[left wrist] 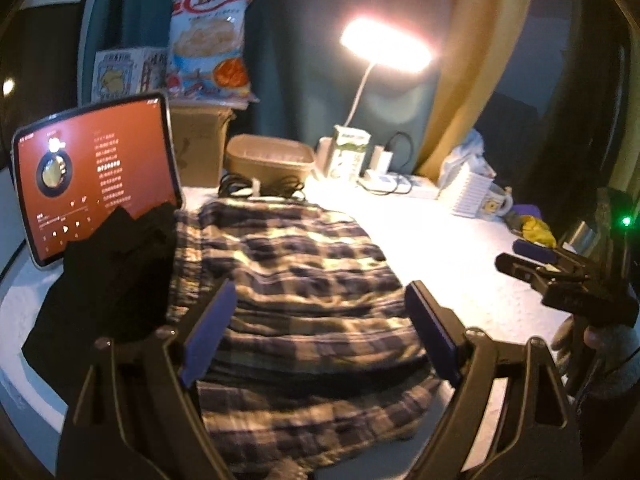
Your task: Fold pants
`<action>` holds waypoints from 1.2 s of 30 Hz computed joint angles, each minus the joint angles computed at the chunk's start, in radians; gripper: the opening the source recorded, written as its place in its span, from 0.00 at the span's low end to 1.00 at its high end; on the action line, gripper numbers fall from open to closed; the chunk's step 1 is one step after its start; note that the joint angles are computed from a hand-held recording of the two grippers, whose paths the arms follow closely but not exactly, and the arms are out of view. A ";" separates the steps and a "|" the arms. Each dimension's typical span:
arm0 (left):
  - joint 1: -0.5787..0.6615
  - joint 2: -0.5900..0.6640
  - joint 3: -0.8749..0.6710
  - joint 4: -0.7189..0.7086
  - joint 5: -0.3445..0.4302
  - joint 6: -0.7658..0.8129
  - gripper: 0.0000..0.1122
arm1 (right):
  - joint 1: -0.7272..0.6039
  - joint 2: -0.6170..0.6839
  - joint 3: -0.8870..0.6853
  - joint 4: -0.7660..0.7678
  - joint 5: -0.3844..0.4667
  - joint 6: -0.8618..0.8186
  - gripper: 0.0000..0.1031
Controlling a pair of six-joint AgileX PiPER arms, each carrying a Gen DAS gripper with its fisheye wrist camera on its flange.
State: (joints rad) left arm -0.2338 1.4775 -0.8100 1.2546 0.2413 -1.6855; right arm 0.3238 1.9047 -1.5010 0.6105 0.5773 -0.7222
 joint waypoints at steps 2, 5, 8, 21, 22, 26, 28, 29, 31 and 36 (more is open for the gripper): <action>-0.031 -0.015 -0.002 0.001 0.021 -0.004 0.77 | -0.024 -0.067 0.066 0.028 -0.020 -0.038 0.76; -0.096 -0.038 -0.010 -0.012 0.069 -0.003 0.77 | -0.048 -0.145 0.134 0.051 -0.039 -0.066 0.76; -0.172 -0.062 -0.022 -0.006 0.127 -0.012 0.77 | -0.072 -0.227 0.203 0.091 -0.054 -0.110 0.76; -0.437 -0.147 -0.055 0.061 0.365 -0.066 0.77 | -0.205 -0.507 0.366 0.234 -0.036 -0.259 0.76; -0.452 -0.150 -0.062 0.049 0.382 -0.049 0.77 | -0.212 -0.521 0.373 0.239 -0.035 -0.265 0.76; -0.529 -0.171 -0.092 0.038 0.478 0.008 0.77 | -0.236 -0.581 0.395 0.261 -0.032 -0.275 0.76; -0.572 -0.183 -0.106 0.054 0.536 0.022 0.77 | -0.247 -0.611 0.402 0.269 -0.030 -0.275 0.76; -0.588 -0.188 -0.111 0.062 0.557 0.026 0.77 | -0.248 -0.621 0.403 0.269 -0.032 -0.274 0.76; -0.622 -0.202 -0.113 0.083 0.599 0.026 0.77 | -0.249 -0.646 0.403 0.263 -0.033 -0.266 0.76; -0.678 -0.228 -0.125 0.105 0.675 0.042 0.77 | -0.271 -0.706 0.398 0.279 -0.014 -0.272 0.76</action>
